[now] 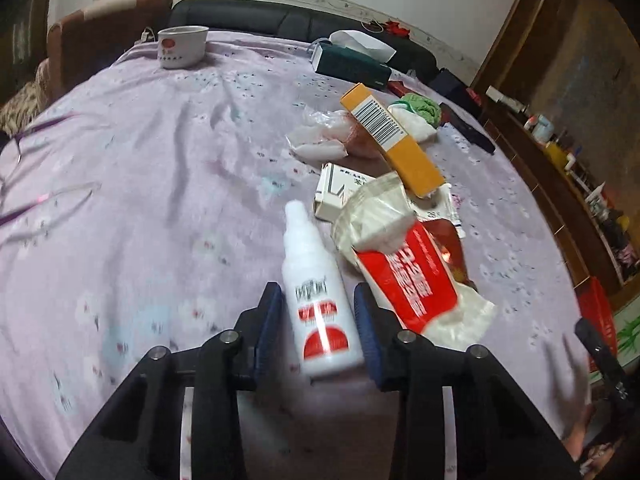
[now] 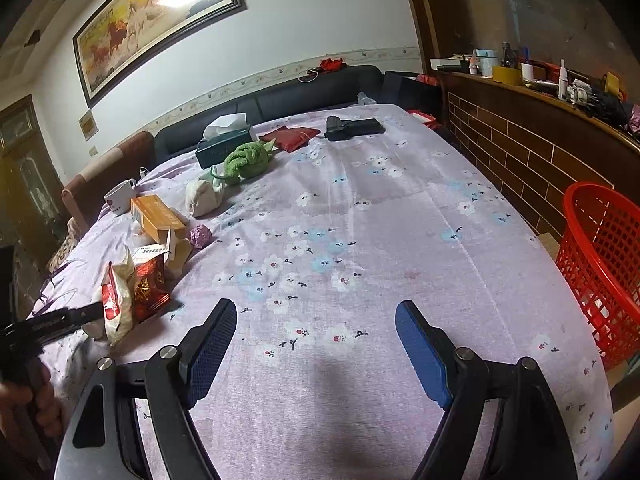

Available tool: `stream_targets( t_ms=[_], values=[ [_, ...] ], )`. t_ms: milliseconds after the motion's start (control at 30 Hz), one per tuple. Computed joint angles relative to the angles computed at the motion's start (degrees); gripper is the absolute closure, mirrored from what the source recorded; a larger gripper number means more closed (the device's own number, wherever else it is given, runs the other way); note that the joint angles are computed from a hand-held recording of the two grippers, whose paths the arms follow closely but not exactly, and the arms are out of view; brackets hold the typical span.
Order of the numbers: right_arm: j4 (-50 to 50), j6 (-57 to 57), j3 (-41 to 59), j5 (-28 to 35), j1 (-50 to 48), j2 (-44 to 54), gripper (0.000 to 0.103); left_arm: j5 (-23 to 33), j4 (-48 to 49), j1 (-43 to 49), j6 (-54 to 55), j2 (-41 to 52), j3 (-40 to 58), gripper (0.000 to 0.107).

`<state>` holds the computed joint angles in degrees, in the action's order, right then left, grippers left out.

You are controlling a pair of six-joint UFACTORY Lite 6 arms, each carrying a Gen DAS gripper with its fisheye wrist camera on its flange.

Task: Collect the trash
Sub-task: 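Grasp the white spray bottle with the left gripper while the right grasps the red-and-white wipe packet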

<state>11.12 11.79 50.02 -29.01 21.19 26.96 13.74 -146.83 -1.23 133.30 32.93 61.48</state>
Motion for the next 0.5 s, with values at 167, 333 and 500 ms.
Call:
stream_targets(
  t_ms=[167,333,500],
  values=[
    [0.16,-0.55,-0.19,-0.11,0.39,-0.19,0.018,-0.32,0.19,0.41,0.2,0.87,1.29,0.078],
    [-3.54,0.9,0.5,1.01,0.26,0.2,0.018,11.06,-8.84,3.63,8.06,-6.19,-9.79,0.078],
    [-0.22,-5.42,2.58,2.93,4.39,-0.07,0.018,16.58,-22.58,4.69,20.64,-12.41,-18.73,0.078]
  ],
)
